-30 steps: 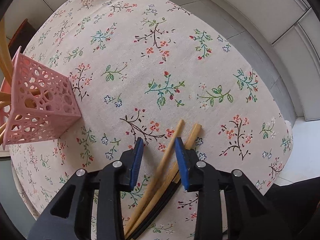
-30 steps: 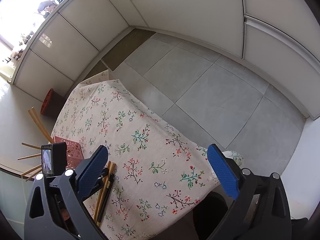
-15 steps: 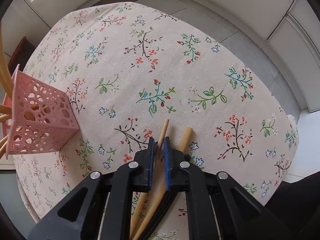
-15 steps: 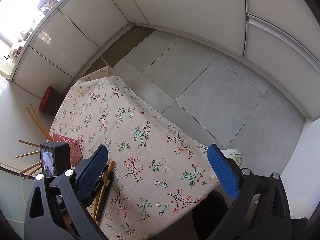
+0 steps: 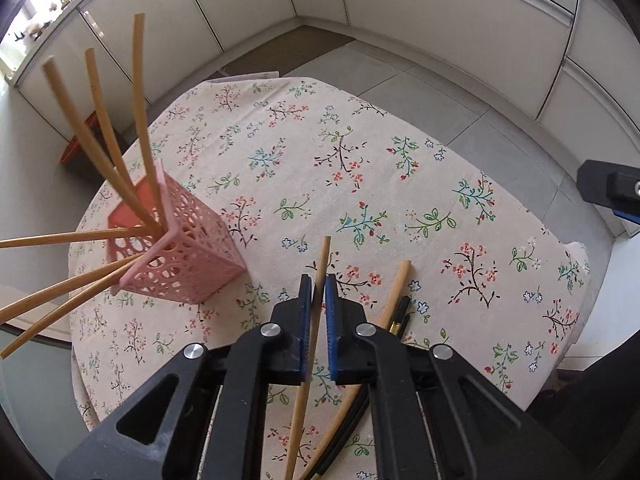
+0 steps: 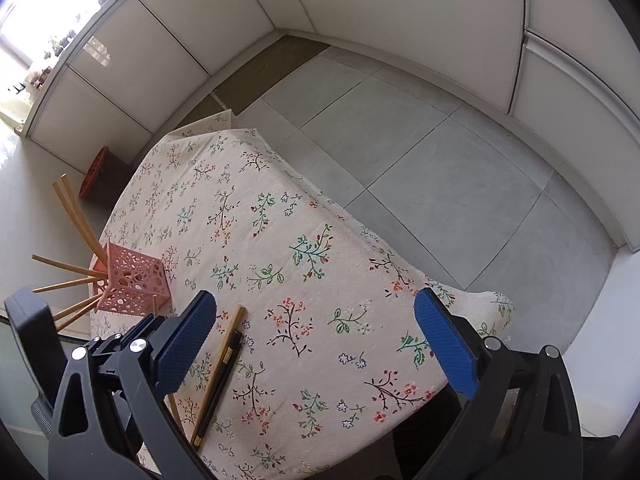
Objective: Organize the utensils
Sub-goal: 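Lift the wooden chopstick with the left tool toward the pink holder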
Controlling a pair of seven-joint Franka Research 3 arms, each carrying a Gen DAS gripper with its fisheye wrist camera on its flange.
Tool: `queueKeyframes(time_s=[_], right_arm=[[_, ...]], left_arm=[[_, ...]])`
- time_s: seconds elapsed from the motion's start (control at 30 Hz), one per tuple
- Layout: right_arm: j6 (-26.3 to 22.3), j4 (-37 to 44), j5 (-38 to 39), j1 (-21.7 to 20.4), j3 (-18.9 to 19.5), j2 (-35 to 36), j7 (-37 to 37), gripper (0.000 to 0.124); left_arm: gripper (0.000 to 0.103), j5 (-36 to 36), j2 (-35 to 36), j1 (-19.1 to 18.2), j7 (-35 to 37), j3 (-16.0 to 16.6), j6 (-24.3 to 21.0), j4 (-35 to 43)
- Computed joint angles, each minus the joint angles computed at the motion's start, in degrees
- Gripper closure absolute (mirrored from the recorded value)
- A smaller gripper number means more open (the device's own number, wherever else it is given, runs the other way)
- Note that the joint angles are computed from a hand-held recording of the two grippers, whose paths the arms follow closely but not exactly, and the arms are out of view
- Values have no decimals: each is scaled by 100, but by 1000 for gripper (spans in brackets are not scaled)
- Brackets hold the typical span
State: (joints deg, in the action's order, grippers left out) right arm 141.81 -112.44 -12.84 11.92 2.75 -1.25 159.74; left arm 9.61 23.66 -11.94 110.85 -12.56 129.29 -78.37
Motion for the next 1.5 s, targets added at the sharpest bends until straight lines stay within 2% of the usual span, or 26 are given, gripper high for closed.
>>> queueKeyframes(time_s=[0.13,0.27,0.43,0.63,0.67,0.73,0.8,0.83,0.87,0.93,1.07,1.2,1.3,1.5], right_arm=[[-299,461,159,85,4,406,-132,27],[-654,1234,926,183,-29,1123,-783,27],[-1532,2545,1412,407,-106,2158,-1269,28],[-2775,4486,1279,739,-308,3507,-1414,34],[-3010,4840,1073,885,-435,3709,-1286,37],[-3168,5291,891,1028,-543,3980,-1198,42],[-3246,5625,688,1161,-649,4172,-1122,60],[-3259,5770,610,1197,-669,4255,-1181,82],[-3208,5855,562,1215,-671,4311,-1270,110],[-2766,5425,698,1157,-607,4084,-1284,111],[-1278,3903,1228,919,-430,3274,-1275,113],[-263,2738,1199,959,-461,2445,-1197,113],[287,2119,958,1023,-464,1862,-1208,113],[777,1725,-495,1242,-529,1149,-927,114]], left_arm=[[98,-242,-467,228,157,-31,429,-542],[98,-710,-923,512,468,-53,736,-990],[98,-1243,-1394,700,747,3,1110,-1413],[98,-1712,-1689,826,982,122,1224,-1620],[98,-1772,-1739,837,993,141,1251,-1658],[98,-1931,-1812,869,1044,179,1267,-1685],[99,-2070,-1864,895,1092,215,1290,-1688],[99,-2118,-1872,904,1106,231,1296,-1680],[99,-2147,-1901,908,1088,245,1307,-1688],[99,-2190,-1908,919,1032,276,1334,-1674],[99,-2356,-1962,953,1024,302,1338,-1681],[99,-2867,-2102,998,1236,328,1309,-1710],[99,-3277,-2176,1015,1369,375,1255,-1679],[99,-3878,-2218,987,1580,402,1197,-1435]])
